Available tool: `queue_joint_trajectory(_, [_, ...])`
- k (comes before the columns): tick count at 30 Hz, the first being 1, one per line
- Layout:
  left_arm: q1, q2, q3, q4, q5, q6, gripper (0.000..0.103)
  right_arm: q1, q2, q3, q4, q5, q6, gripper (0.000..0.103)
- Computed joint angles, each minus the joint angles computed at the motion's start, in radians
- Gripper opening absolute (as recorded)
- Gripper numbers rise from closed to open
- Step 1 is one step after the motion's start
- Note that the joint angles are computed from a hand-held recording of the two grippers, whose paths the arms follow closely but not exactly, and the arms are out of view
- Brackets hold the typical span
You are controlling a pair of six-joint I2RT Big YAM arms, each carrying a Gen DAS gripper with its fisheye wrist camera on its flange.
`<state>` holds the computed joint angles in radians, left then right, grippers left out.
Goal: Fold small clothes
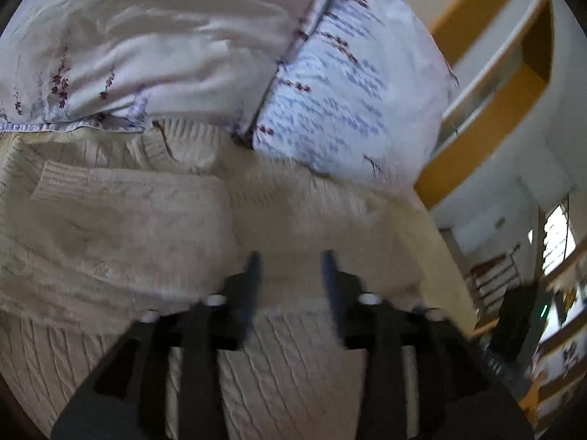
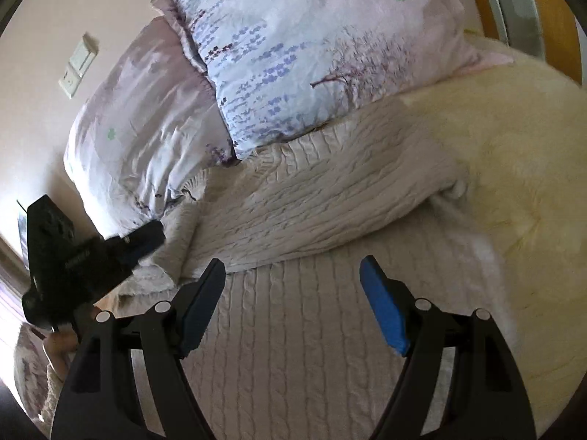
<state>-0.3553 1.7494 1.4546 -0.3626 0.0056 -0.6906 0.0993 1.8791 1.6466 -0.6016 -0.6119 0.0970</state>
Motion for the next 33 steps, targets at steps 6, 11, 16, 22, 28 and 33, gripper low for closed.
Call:
queue_joint_trajectory(6, [0.051, -0.190, -0.236, 0.088, -0.107, -0.057, 0.058, 0.079, 0.003, 0.093, -0.057, -0.014, -0.264, 0.075])
queue_joint_trajectory(11, [0.148, -0.254, -0.343, 0.068, -0.110, -0.193, 0.056, 0.204, 0.041, 0.176, -0.115, -0.026, -0.472, 0.066])
queue_joint_trajectory(16, [0.172, -0.239, -0.369, 0.044, -0.080, -0.217, 0.044, 0.321, 0.102, 0.244, -0.166, 0.069, -0.606, 0.057])
queue_joint_trajectory(22, [0.171, -0.254, -0.393, 0.055, -0.083, -0.195, 0.042, 0.388, 0.163, 0.273, -0.163, 0.249, -0.679, 0.055])
queue_joint_trajectory(28, [0.172, -0.256, -0.400, 0.065, -0.078, -0.195, 0.042, 0.347, 0.186, 0.309, -0.176, 0.183, -0.555, 0.009])
queue_joint_trajectory(33, [0.169, -0.253, -0.396, 0.064, -0.083, -0.190, 0.048, 0.245, 0.130, 0.238, -0.039, 0.092, -0.243, 0.009])
